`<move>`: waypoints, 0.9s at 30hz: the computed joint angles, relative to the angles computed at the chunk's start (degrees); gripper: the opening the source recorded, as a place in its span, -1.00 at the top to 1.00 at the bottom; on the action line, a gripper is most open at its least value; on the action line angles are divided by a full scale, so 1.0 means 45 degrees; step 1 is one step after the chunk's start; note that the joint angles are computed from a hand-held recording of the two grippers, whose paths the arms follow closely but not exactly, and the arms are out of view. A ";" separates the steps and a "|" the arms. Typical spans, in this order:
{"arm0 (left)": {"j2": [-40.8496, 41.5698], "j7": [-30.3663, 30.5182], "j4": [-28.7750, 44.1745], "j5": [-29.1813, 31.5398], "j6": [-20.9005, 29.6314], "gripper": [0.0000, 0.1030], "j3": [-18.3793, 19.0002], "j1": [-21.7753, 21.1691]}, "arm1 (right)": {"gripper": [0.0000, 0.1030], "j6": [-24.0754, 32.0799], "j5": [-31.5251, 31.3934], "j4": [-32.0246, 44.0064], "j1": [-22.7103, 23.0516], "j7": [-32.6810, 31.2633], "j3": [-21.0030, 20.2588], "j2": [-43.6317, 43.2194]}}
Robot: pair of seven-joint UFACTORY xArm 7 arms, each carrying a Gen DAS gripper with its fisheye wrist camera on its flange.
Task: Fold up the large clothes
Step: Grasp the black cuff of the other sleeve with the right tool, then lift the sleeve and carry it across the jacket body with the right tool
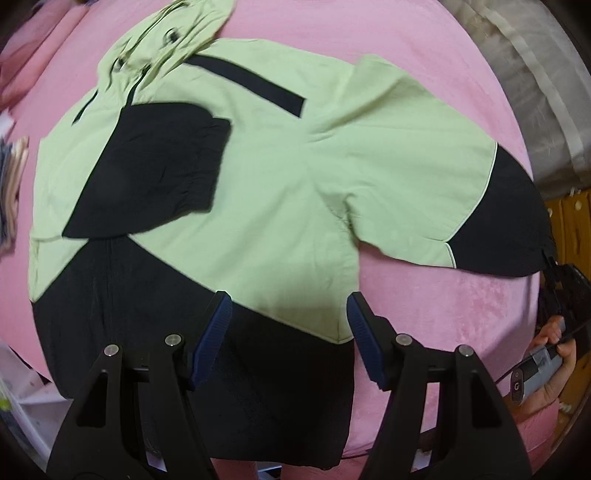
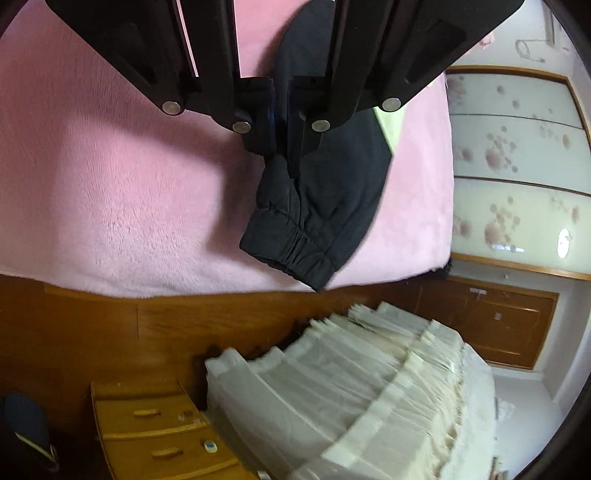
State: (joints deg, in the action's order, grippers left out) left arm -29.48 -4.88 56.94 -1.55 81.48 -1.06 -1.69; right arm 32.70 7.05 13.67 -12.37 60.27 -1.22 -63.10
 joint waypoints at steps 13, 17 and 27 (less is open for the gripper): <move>-0.1485 0.2303 -0.0689 0.1385 -0.0825 -0.20 0.1355 0.1408 | 0.93 0.0084 -0.2569 0.6446 0.0890 0.1027 0.3872 0.3377; -0.1791 0.3797 -0.0826 0.1486 -0.1132 -0.20 0.1973 0.1814 | 0.93 0.0249 -0.4542 0.9802 0.0785 0.0888 0.5836 0.5710; -0.0548 0.7514 0.0188 0.0752 -0.1127 -0.20 0.3842 0.3157 | 0.93 0.4331 -0.8012 1.5985 0.0772 0.3195 1.0540 1.2869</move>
State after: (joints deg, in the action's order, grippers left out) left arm -31.95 28.93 57.78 1.83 76.41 16.23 12.52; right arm 52.19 -29.00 85.60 -8.89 74.65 46.21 -5.19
